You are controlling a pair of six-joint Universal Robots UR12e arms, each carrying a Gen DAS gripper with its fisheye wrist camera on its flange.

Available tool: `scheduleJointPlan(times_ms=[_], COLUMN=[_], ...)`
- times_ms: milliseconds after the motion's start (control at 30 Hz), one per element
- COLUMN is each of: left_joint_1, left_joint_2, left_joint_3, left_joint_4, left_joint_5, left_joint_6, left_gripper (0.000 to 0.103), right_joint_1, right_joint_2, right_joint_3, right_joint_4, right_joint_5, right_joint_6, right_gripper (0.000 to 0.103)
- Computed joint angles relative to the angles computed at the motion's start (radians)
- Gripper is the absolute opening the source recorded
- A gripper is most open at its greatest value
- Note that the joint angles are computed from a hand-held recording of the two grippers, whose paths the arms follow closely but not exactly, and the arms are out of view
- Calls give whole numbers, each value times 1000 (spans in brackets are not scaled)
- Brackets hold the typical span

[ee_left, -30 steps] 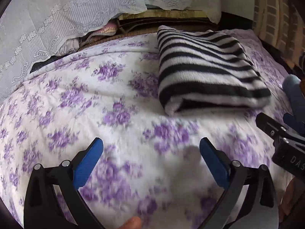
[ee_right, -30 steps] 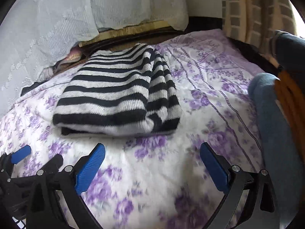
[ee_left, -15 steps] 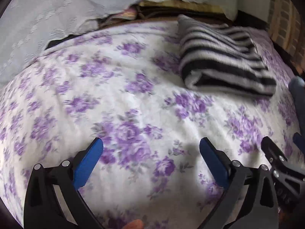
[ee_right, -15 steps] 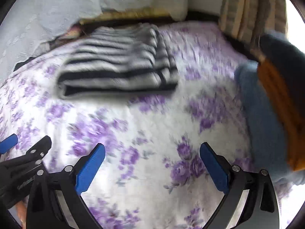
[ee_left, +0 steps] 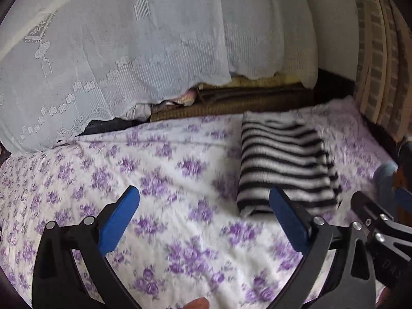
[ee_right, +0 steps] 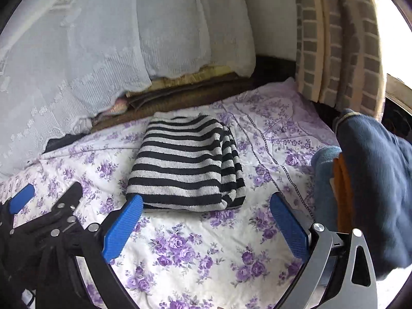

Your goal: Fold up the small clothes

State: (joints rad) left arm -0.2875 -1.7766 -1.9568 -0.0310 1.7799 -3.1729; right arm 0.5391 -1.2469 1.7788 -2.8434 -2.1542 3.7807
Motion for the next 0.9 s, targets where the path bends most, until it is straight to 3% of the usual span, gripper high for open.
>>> scheduleJointPlan(times_ms=[133,233,333,467,733,900], left_joint_1=[13,25,15,11,22,19], left_joint_2=[-9,-15,-10,16,52,51], left_joint_3=[14,43,34,9,-19,-18], left_joint_4=[-34,-156,-134,-95,-73,-76], left_joint_5=[-45,-97,-64,-33,-50,-48], left_joint_6=[-31,-28,-15,8,3,2], left_gripper=[98,98,98,98,98,98], right_joint_1=[4,5,10,34,44,45], right_joint_2=[18,24,9,-1,-20,-21], right_joint_3=[-39,-60,-45,-35,-9,-9], right_joint_4=[46,108,74,27,-40,-36], right_joint_5=[-55,-70,-47,-81,-43,-49], right_joint_6=[-65,-94,-112,-158,-191,-190], right_gripper=[100,99,99,100,100,100])
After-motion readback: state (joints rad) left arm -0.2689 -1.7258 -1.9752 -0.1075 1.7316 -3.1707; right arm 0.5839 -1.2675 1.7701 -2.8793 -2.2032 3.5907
